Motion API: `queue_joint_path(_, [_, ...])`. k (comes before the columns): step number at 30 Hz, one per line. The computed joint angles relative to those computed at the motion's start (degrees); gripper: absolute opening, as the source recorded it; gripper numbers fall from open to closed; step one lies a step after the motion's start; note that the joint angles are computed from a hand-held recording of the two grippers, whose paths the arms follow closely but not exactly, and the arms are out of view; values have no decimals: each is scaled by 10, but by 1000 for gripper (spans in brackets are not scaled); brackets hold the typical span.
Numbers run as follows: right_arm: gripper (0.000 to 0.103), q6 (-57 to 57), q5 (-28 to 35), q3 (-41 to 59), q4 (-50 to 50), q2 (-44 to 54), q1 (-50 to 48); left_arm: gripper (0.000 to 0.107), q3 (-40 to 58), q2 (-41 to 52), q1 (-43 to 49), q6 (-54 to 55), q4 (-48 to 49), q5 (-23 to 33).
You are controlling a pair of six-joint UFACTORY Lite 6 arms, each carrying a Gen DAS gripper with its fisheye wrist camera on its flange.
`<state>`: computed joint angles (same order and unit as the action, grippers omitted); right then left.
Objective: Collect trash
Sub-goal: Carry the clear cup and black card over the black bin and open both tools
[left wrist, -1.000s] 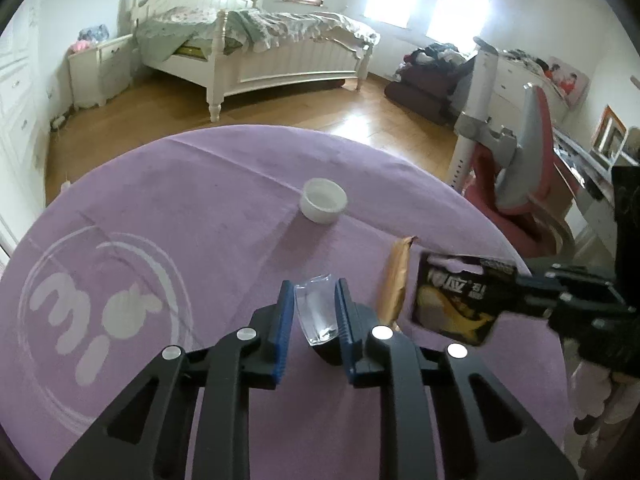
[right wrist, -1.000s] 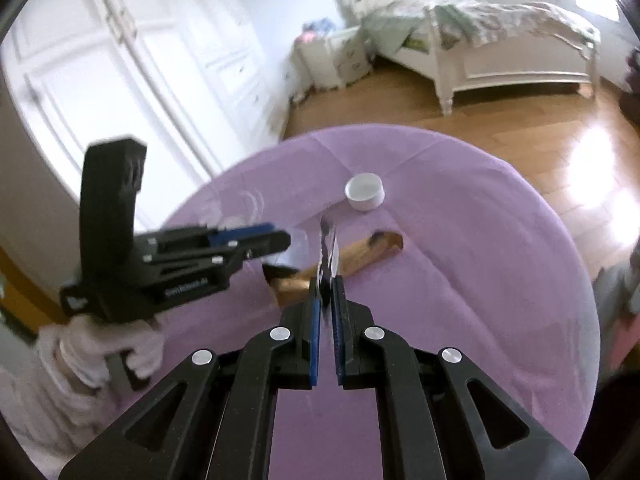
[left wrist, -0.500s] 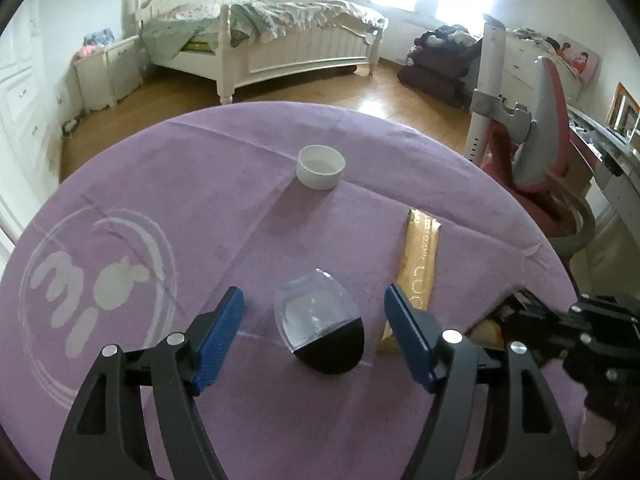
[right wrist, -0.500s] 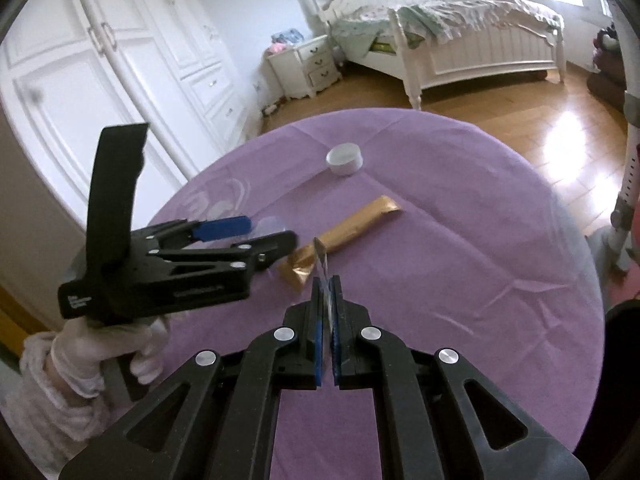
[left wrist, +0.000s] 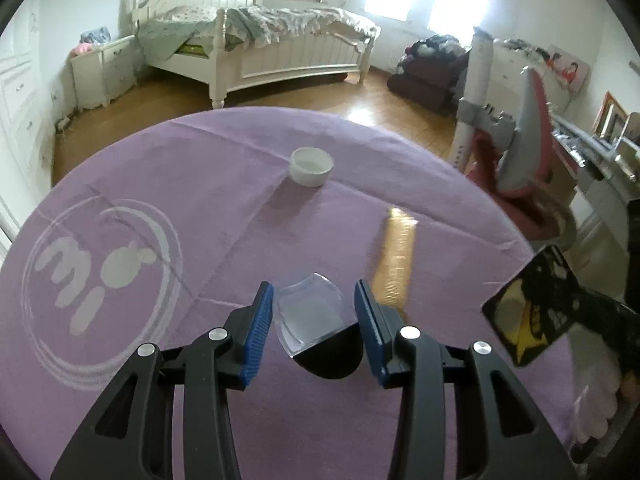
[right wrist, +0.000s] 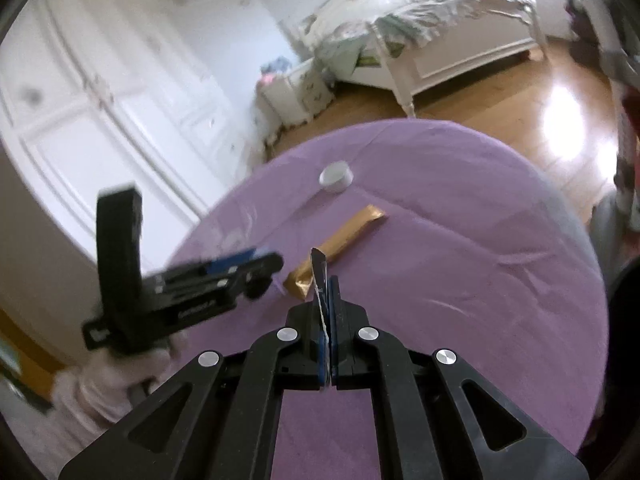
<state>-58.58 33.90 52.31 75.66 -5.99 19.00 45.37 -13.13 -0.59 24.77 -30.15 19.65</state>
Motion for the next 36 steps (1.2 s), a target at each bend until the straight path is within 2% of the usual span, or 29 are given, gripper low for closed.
queue_joint_path(3, [2, -13, 46, -49, 31, -69, -66, 41, -8, -45, -32, -39, 12, 12])
queue_joint_path(8, [2, 4, 119, -105, 12, -182, -210, 41, 21, -61, -137, -165, 89, 3])
queue_joint_path(15, [3, -20, 240, -132, -26, -256, -485, 41, 138, 53, -322, -385, 255, -41])
queue_joint_path(19, [3, -77, 318, -135, -33, -235, -653, 41, 224, 141, -388, -434, 288, -52])
queue_joint_path(22, [3, -120, 350, -132, -38, -202, -733, 41, 294, 209, -433, -478, 331, -52])
queue_joint_path(24, [3, -152, 366, -129, -43, -175, -785, 41, 342, 253, -453, -472, 324, -48])
queue_joint_path(29, [3, -201, 370, -110, -46, -102, -839, 41, 440, 344, -486, -478, 331, -26])
queue_joint_path(36, [3, -235, 362, -91, -47, -30, -865, 41, 524, 422, -503, -458, 312, 2])
